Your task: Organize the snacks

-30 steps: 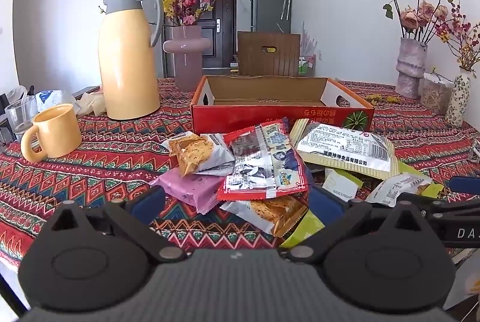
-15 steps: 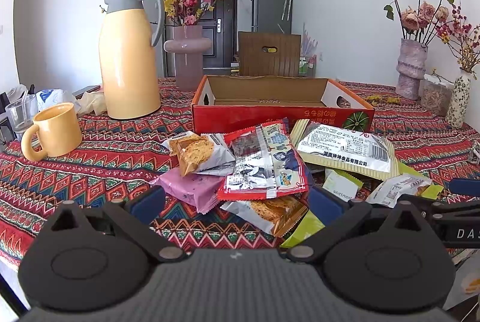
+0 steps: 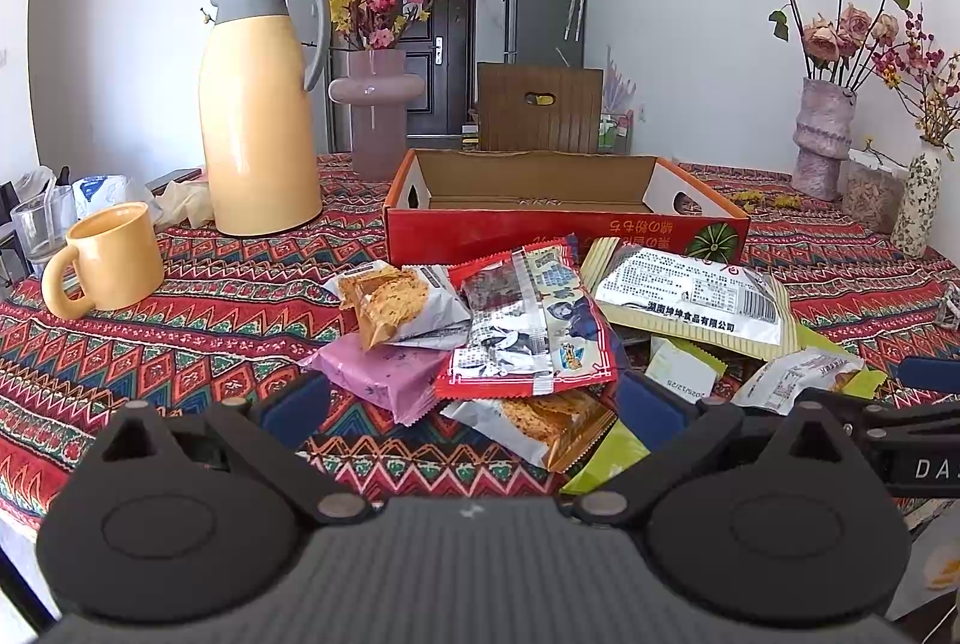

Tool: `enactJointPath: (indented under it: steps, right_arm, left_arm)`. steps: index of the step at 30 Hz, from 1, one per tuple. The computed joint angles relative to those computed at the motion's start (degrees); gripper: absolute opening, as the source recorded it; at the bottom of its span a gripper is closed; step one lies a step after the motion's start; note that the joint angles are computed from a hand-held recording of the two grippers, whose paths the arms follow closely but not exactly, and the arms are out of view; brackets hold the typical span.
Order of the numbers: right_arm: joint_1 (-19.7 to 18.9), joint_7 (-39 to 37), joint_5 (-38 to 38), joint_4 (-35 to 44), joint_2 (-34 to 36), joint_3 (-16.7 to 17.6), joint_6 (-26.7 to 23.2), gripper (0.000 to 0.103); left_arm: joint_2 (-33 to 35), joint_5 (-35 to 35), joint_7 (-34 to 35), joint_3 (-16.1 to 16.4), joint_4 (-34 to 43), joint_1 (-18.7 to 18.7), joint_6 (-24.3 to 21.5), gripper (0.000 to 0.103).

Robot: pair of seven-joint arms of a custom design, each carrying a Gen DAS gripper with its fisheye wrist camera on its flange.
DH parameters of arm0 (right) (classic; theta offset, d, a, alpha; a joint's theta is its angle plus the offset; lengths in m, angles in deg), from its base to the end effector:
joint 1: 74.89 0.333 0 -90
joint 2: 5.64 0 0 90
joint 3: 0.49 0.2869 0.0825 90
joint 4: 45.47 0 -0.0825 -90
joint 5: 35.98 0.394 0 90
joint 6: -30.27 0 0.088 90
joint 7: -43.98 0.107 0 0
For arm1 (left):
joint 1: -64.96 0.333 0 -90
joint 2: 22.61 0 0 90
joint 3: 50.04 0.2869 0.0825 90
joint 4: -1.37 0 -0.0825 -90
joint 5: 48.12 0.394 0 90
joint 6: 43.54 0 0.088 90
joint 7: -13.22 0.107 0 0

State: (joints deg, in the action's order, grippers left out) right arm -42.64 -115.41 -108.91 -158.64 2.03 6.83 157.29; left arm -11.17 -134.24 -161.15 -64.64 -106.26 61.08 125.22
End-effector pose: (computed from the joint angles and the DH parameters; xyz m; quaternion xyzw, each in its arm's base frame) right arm 0.4921 0.3641 0.3981 -0.4591 0.7419 -0.3977 0.2840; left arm 0.6208 -0.1305 0.4236 -0.4115 0.7529 -0.4501 0.2474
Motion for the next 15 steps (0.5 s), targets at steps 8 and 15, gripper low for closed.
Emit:
enactJointPath:
  steps: [8, 15]
  right_arm:
    - [0.0, 0.0, 0.0, -0.1, -0.1, 0.0, 0.1, 0.103]
    - [-0.1, 0.2, -0.1, -0.3, -0.1, 0.0, 0.1, 0.103]
  left_arm:
    - [0.0, -0.1, 0.1, 0.0, 0.0, 0.0, 0.0, 0.103]
    - [0.0, -0.1, 0.1, 0.0, 0.0, 0.0, 0.0, 0.103]
